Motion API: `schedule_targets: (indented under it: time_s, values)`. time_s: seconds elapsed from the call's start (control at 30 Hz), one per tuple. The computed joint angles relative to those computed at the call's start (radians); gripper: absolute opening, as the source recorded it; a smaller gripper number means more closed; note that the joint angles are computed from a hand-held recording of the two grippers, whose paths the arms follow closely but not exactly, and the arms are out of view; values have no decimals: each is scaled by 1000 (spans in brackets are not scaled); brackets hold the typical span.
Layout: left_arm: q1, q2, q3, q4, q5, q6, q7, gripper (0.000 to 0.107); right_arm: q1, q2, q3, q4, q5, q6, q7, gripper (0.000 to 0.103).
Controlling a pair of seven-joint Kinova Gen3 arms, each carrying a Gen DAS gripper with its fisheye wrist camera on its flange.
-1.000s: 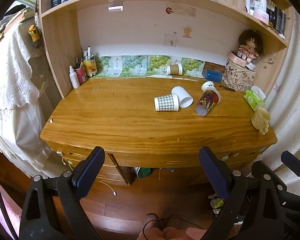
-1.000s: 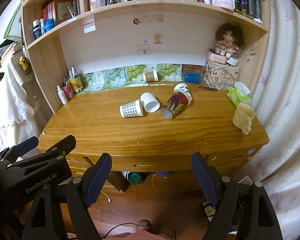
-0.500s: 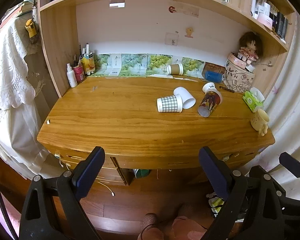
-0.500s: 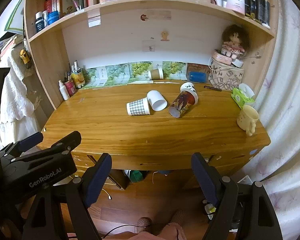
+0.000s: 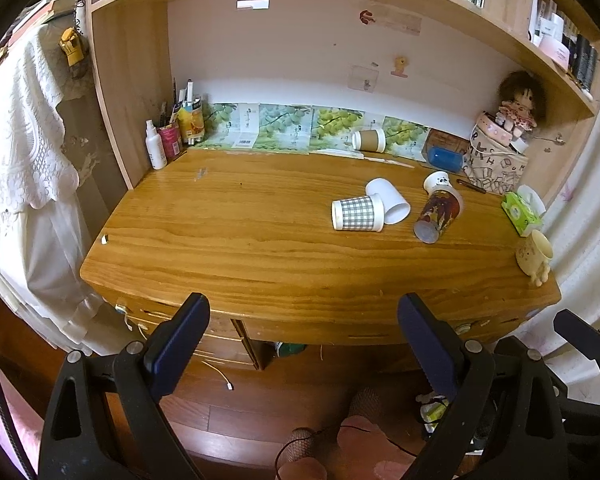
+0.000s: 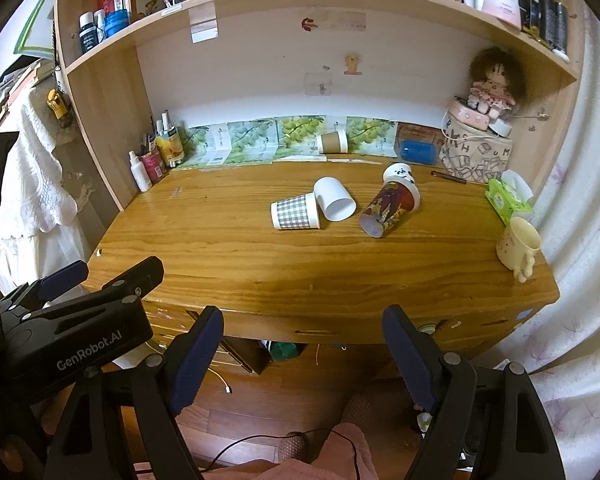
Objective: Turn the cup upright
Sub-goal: 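Move both tools toward the cups lying on the desk, then lower the left tool over the white panda-print cup lying on its side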
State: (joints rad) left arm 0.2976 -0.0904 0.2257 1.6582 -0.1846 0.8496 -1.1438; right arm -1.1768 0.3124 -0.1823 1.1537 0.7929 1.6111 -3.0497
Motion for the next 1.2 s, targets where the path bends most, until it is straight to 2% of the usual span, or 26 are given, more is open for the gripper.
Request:
schedule_targets:
  time_s: [0.3, 0.57, 0.8, 1.0, 1.2]
  values:
    - [38, 93, 3, -87, -64, 27, 33, 96, 97, -48, -4, 76, -46, -114, 25, 82]
    - [144, 228, -22, -230, -166, 80, 107, 96, 246, -116, -10, 180, -99, -269, 100, 82]
    - [273, 376, -78, -432, -254, 173, 136, 96, 417, -165, 1, 239, -202, -408, 239, 82]
    - [344, 502, -124, -626, -256, 270, 101, 96, 565, -193, 26, 277, -320, -530, 382, 82]
    - [407, 657, -175, -877, -247, 396, 39, 96, 693, -199, 56, 294, -448, -621, 535, 82]
